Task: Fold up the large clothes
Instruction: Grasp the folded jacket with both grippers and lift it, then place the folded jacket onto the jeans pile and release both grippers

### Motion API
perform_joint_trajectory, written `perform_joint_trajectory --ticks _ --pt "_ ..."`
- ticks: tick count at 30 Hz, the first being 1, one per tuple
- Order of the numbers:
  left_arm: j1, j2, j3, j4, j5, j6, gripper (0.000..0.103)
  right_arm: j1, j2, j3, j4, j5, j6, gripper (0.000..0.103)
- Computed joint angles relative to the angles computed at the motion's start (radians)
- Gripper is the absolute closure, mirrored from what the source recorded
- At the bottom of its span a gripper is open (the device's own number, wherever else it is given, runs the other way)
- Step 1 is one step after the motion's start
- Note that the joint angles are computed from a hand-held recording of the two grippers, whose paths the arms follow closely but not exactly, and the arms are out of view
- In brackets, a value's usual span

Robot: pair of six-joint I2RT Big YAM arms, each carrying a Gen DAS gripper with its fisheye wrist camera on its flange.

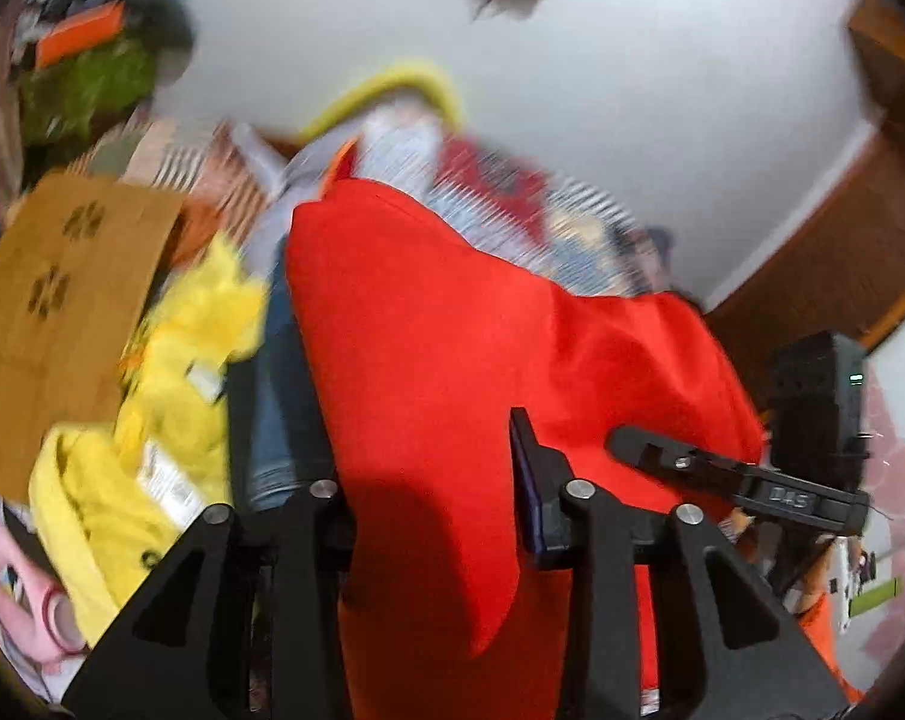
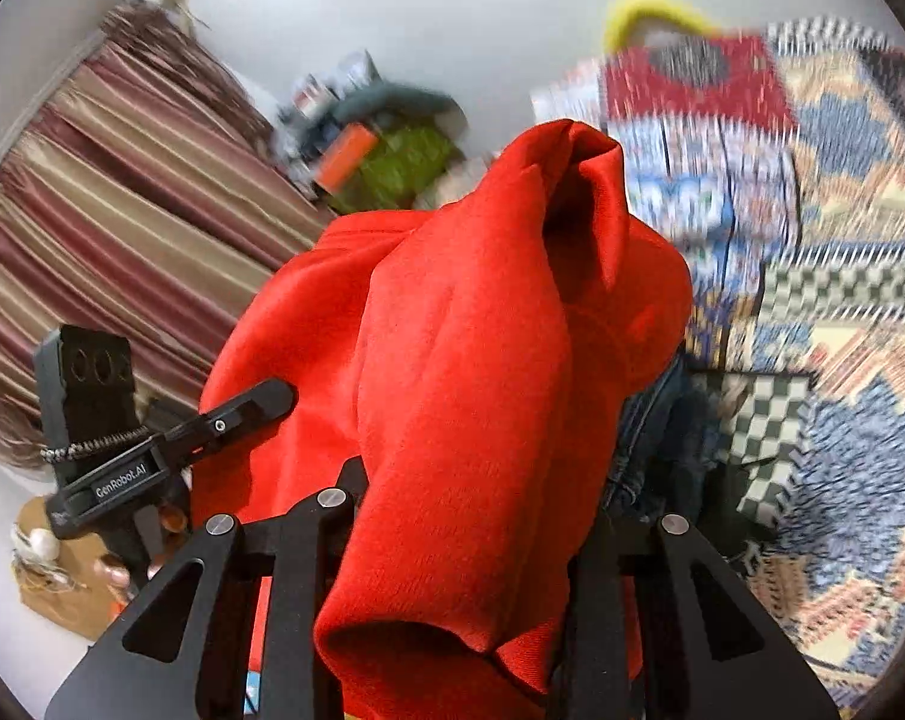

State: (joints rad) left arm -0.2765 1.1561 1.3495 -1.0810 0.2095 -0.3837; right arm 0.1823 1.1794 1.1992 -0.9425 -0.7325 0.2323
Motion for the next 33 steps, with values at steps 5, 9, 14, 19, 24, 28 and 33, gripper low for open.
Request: perform_joint_trajectory --ticks 5,9,14,19,24,28,33 --pt "0.052 -0.037 -0.111 0.089 0.051 0.005 0.043 0.014 0.016 -0.064 0.066 0.055 -0.010 0.054" --pt "-0.041 -0.066 -0.100 0.037 -0.196 0.027 0.015 0.041 -0.023 -0.046 0.018 0.216 -0.051 0.029" --pt "-0.108 -0.141 -0.134 0.025 -0.261 0.017 0.009 0.038 -0.108 -0.072 0.001 0.348 -0.109 0.021" --pt "-0.120 -0.198 -0.176 0.012 -0.281 -0.015 0.008 0.003 -0.156 -0.102 -0.012 0.388 -0.161 0.012" --pt "-0.147 -0.256 -0.200 -0.022 -0.285 -0.070 0.008 -0.037 -0.207 -0.127 -0.075 0.407 -0.207 0.010" --pt "-0.193 -0.278 -0.187 -0.070 -0.327 -0.101 0.009 -0.034 -0.268 -0.143 -0.122 0.478 -0.252 0.010" --pt "-0.308 -0.281 -0.144 -0.191 -0.467 -0.128 0.009 -0.037 -0.359 -0.135 -0.171 0.471 -0.270 0.010"
